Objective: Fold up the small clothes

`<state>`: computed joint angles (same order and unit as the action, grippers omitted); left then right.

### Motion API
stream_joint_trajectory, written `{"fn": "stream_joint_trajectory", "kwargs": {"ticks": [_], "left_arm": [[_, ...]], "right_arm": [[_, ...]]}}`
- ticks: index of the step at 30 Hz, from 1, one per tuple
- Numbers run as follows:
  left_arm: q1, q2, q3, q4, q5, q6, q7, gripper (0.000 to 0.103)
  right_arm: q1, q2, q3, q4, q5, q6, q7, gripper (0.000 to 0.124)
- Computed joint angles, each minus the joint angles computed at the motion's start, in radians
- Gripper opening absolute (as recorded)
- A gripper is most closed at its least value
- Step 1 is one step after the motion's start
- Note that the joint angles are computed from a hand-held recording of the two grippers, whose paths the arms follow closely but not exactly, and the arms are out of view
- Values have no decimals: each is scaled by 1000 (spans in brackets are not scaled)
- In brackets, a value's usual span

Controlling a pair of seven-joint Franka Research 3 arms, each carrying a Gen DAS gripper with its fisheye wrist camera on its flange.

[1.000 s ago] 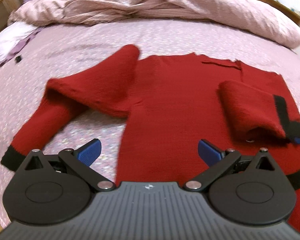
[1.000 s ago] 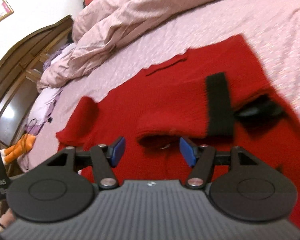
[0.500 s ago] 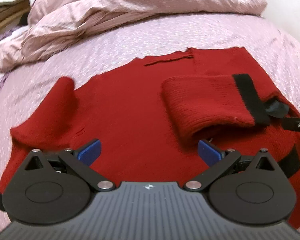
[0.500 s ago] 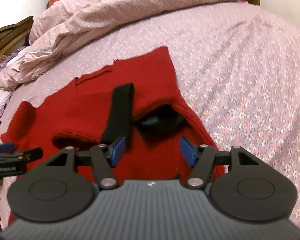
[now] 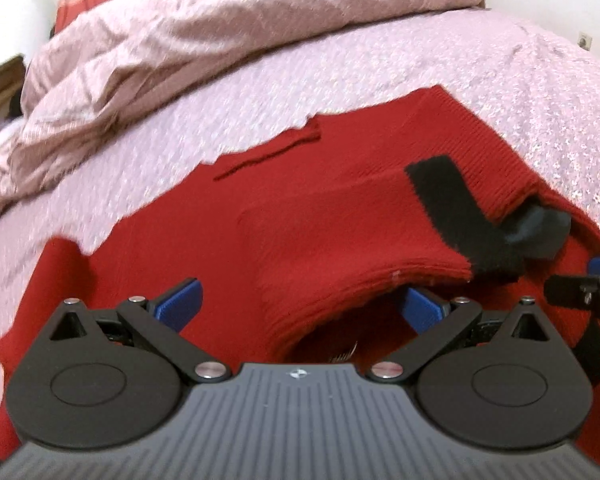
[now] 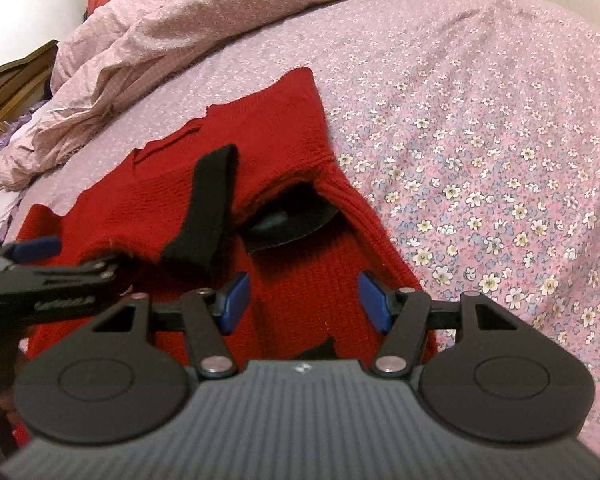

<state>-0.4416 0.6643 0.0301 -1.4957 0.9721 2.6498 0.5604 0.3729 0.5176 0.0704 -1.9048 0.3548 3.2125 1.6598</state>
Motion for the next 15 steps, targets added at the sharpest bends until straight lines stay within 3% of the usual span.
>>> {"fn": "stream_joint_trajectory", "kwargs": {"ticks": [7, 10, 13, 15], "left_arm": [[-32, 60, 39, 77, 59, 50, -28, 102], [-21, 68, 31, 88, 43, 72, -13, 94], [-18, 61, 42, 69, 46, 118, -23, 79], [-13, 51, 43, 53, 40, 142, -30, 61]], "right_arm": [[-44, 10, 48, 1, 5, 19, -27, 62], [-47, 13, 52, 2, 7, 25, -34, 62], [-43, 16, 49, 3, 8, 30, -39, 63], [-39, 19, 45, 5, 8, 32, -41, 63]]}}
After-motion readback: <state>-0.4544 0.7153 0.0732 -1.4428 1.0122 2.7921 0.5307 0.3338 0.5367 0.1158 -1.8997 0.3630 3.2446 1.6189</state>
